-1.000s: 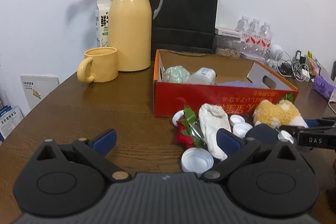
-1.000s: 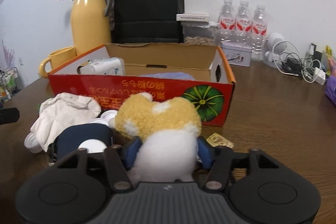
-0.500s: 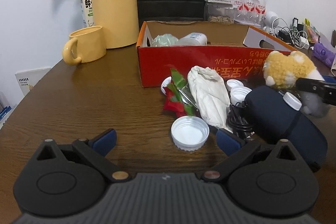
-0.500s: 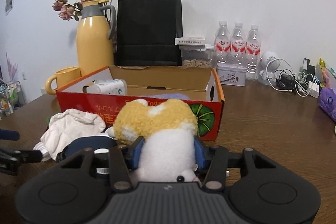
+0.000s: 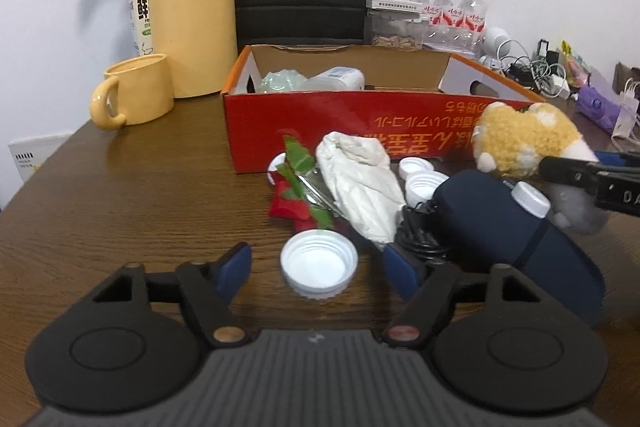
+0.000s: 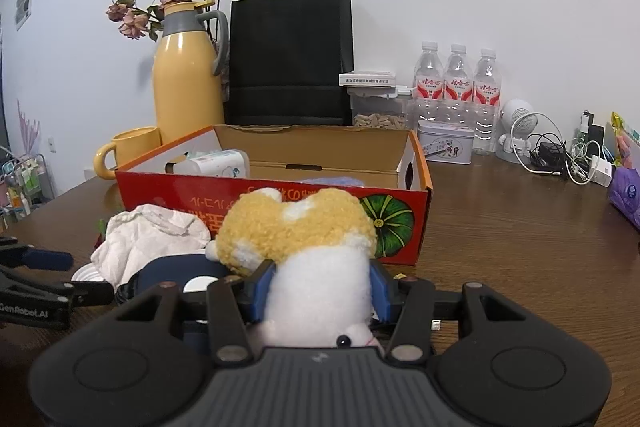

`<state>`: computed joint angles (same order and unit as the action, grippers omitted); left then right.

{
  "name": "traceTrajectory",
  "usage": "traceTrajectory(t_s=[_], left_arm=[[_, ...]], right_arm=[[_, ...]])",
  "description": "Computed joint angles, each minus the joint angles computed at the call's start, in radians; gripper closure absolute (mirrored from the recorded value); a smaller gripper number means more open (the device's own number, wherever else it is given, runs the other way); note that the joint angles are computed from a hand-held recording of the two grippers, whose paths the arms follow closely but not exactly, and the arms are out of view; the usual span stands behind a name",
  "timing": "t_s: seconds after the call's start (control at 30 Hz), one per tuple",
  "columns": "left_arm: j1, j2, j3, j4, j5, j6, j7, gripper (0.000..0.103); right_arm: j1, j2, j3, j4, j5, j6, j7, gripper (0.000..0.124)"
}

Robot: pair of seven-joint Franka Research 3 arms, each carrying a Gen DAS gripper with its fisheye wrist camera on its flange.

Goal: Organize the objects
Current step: 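Grasp the white bottle cap with the left gripper while the right grasps the yellow plush toy, then carry the bottle cap and plush toy into the box and open both grippers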

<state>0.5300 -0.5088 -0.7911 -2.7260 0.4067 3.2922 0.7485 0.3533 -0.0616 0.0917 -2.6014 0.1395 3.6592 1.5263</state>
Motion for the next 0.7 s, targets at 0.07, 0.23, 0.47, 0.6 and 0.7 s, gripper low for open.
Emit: traceTrajectory(t_s=[0.07, 0.23, 0.47, 0.6, 0.7], left_arm=[[-0.02, 0.008, 0.013, 0.002, -0.002, -0.009, 0.0, 0.053], [-0.013, -0.013, -0.003, 0.0, 0.013, -0.017, -0.024, 0.062], [-0.026, -0.078, 0.009, -0.039, -0.01, 0.016, -0.06, 0.062], [-0.025, -0.144, 0.02, -0.069, -0.046, 0.058, -0.064, 0.062], [-0.005, -0.177, 0.018, -0.066, -0.069, 0.081, -0.044, 0.062]], right_arm=[[0.001, 0.001, 0.004, 0.001, 0.013, 0.0, -0.009, 0.076], [0.003, 0.001, 0.005, 0.001, 0.019, 0.0, -0.013, 0.076], [0.003, 0.001, 0.002, -0.004, 0.005, 0.011, 0.002, 0.076], [0.001, -0.004, -0.005, -0.013, -0.018, 0.033, 0.027, 0.076], [-0.001, -0.014, -0.011, -0.023, -0.044, 0.053, 0.053, 0.076]])
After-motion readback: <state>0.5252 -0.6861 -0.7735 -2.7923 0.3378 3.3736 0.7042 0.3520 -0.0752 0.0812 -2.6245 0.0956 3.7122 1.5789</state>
